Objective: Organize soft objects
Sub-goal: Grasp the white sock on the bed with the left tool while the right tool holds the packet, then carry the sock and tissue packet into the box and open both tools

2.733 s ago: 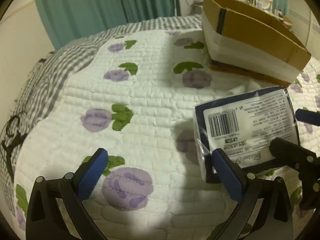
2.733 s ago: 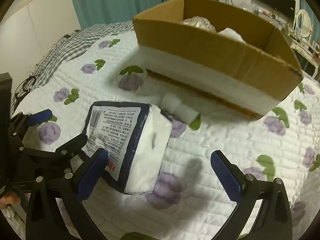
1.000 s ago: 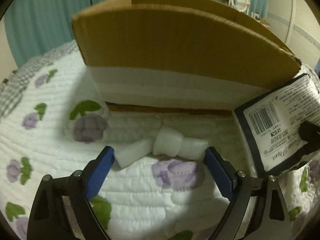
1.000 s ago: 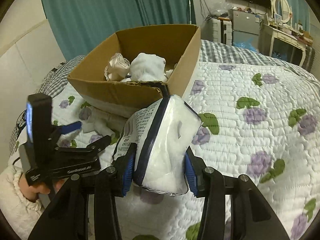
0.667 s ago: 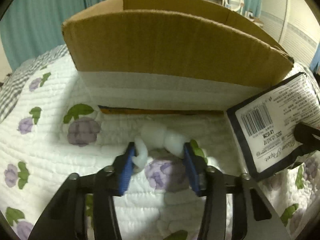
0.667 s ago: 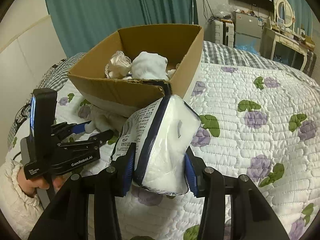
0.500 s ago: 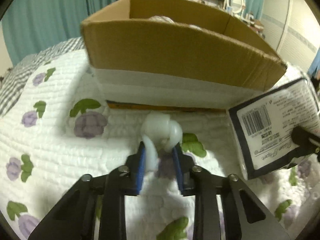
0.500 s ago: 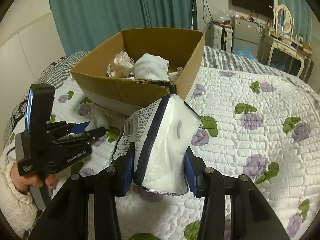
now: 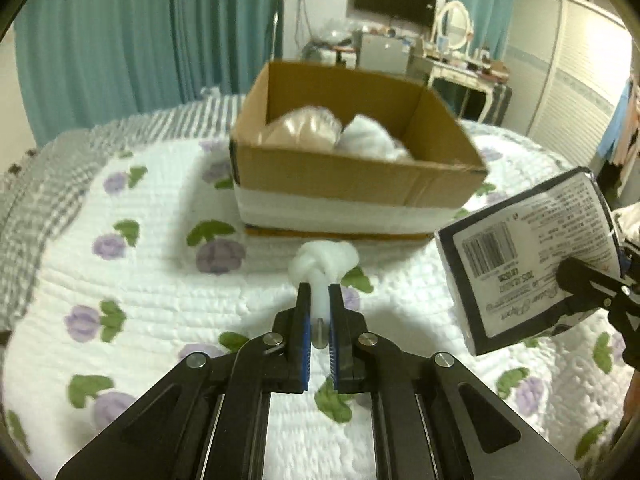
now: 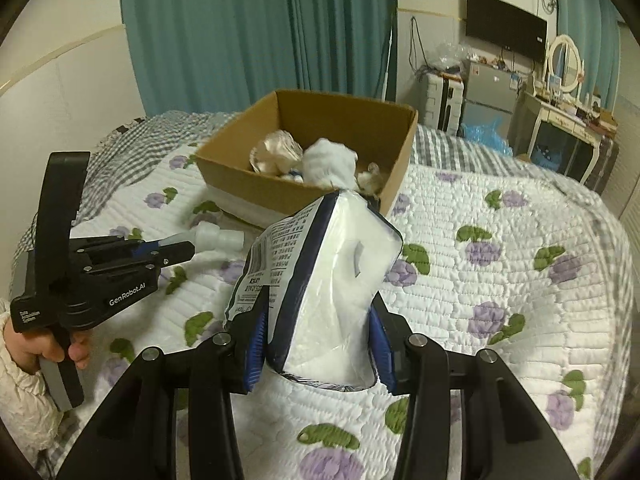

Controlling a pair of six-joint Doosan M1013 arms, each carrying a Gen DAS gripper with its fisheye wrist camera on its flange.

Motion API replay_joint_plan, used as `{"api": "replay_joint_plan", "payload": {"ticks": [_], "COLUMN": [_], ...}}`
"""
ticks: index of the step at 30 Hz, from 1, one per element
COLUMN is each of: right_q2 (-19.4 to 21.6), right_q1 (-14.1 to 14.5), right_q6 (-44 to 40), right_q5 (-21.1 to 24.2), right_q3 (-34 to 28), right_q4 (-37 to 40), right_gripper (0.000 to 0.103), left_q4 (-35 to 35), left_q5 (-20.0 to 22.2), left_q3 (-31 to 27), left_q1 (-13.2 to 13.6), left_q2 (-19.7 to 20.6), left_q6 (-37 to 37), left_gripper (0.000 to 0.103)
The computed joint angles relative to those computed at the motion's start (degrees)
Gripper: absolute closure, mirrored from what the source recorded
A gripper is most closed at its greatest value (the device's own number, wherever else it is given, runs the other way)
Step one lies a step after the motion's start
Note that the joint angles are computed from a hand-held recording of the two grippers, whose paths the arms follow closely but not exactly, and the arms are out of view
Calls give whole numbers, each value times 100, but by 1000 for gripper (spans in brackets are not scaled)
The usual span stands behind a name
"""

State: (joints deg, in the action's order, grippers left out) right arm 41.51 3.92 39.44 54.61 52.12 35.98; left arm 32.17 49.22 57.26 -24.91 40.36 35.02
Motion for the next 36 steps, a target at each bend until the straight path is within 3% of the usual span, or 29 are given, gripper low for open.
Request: {"api": "replay_joint_plan", "payload": {"ticks": [13, 21, 28, 32, 36], "right_q2": [-689, -627, -129, 427, 1250], "right_q1": [-102, -86, 10, 89, 186], "right_q6": [-620, -595, -78, 441, 1075], "right_q5": [-528, -646, -552, -301, 247], "right_q3": [424, -26, -1006, -1982, -3391], "right_q4": [759, 945, 762, 516, 175], "right_gripper": [59, 59, 59, 59, 59], "left_q4": [1311, 1544, 1331, 1081, 720], "left_q5": [-5, -48, 62, 178, 460], "left_q3": [-52, -490, -1358, -2035, -2871], "left_q1": [-300, -255, -48, 102, 245], "left_q2": [-432, -349, 102, 502, 1036], "left_q6": [-234, -111, 300, 632, 1090], "left_gripper": [97, 97, 97, 97, 97]}}
